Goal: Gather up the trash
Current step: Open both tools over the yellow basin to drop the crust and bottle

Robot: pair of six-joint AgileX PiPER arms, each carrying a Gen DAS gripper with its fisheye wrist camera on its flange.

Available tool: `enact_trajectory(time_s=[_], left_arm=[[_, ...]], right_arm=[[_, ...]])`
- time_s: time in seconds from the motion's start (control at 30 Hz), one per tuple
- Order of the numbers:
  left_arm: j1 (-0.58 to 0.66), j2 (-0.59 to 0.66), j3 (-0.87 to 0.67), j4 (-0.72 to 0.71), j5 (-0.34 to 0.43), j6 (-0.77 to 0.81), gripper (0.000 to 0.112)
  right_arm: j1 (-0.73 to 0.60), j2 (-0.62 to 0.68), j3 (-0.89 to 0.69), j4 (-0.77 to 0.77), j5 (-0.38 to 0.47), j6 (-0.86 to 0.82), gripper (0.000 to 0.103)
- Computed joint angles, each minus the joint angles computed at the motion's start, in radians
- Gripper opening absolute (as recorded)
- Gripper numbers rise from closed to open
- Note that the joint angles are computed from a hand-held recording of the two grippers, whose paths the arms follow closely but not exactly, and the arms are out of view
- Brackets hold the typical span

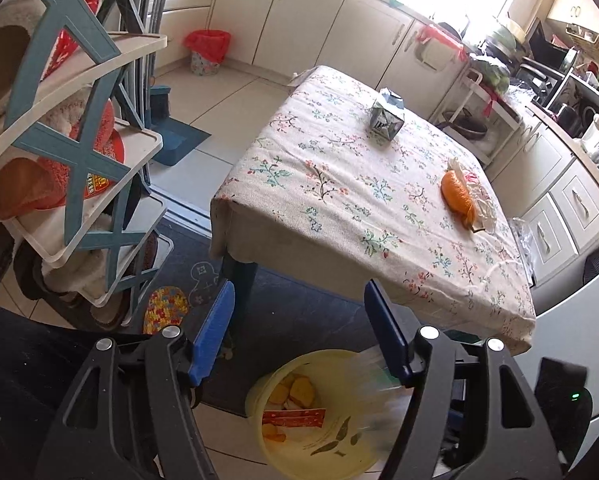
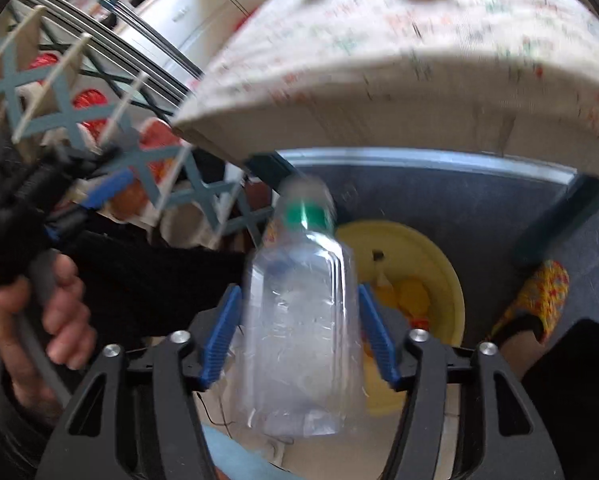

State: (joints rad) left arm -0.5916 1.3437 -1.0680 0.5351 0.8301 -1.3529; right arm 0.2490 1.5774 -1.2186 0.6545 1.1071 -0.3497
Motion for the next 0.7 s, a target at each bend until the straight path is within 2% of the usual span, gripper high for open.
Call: enact_trajectory(time_s=[0.23, 0.7], left_arm=[[-0.055, 0.009, -0.024, 0.094, 0.046, -0.062, 0.066], [-0.070, 0.033, -0.038, 0.118, 0.061, -0.069, 0.069]], right_arm=[[-0.006, 0.003, -0.006, 0.010, -0.004, 0.001, 0.063], [0.004, -0.012, -0.012, 0.025, -0.018, -0.017, 0.063]])
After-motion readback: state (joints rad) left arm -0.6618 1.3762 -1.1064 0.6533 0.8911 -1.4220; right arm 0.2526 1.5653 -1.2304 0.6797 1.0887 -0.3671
